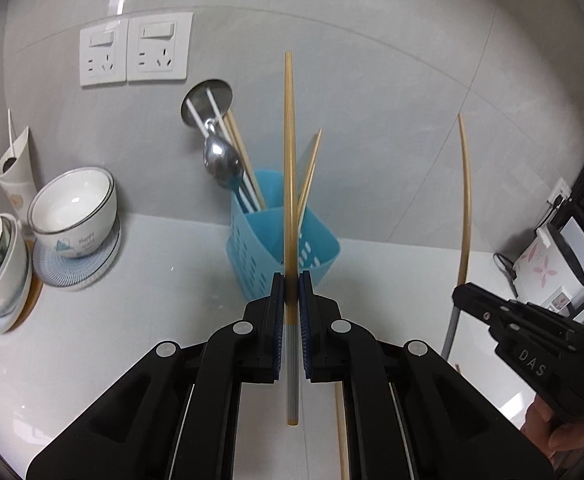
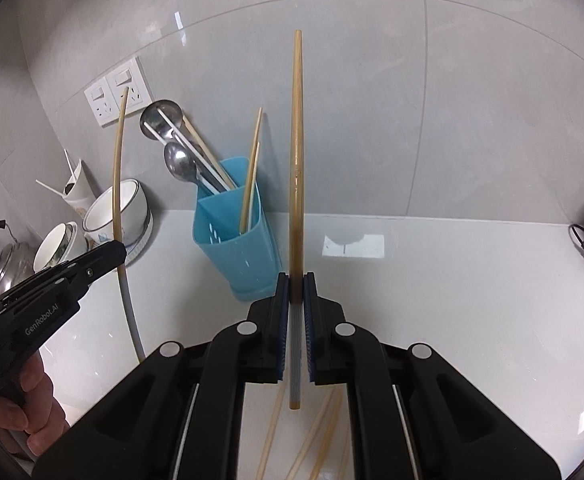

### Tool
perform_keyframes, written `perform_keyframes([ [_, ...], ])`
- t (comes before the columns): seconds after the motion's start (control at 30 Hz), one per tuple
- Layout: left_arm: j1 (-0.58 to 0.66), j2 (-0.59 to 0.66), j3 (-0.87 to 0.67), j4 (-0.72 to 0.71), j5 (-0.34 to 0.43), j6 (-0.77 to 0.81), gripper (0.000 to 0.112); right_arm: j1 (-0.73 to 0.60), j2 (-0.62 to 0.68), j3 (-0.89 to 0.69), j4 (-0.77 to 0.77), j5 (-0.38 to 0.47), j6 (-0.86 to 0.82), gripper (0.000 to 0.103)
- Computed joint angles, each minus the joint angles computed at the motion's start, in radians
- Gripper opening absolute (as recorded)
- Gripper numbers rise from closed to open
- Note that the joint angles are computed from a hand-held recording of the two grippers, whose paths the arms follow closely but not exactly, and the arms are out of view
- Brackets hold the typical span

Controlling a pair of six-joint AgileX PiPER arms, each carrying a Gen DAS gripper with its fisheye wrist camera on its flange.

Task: Organize utensils
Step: 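Lift both held chopsticks and carry them over the blue utensil holder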

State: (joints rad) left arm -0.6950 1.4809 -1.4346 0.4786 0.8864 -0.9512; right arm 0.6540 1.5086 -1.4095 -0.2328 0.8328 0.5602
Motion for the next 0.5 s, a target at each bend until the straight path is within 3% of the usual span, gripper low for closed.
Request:
perform_keyframes([
  [0.5, 0.109, 0.062, -0.059, -0.109, -0.224, 0.202, 0.007, 0.021, 0.118, -0.149, -0.098, -0.023, 0.083, 0.007],
])
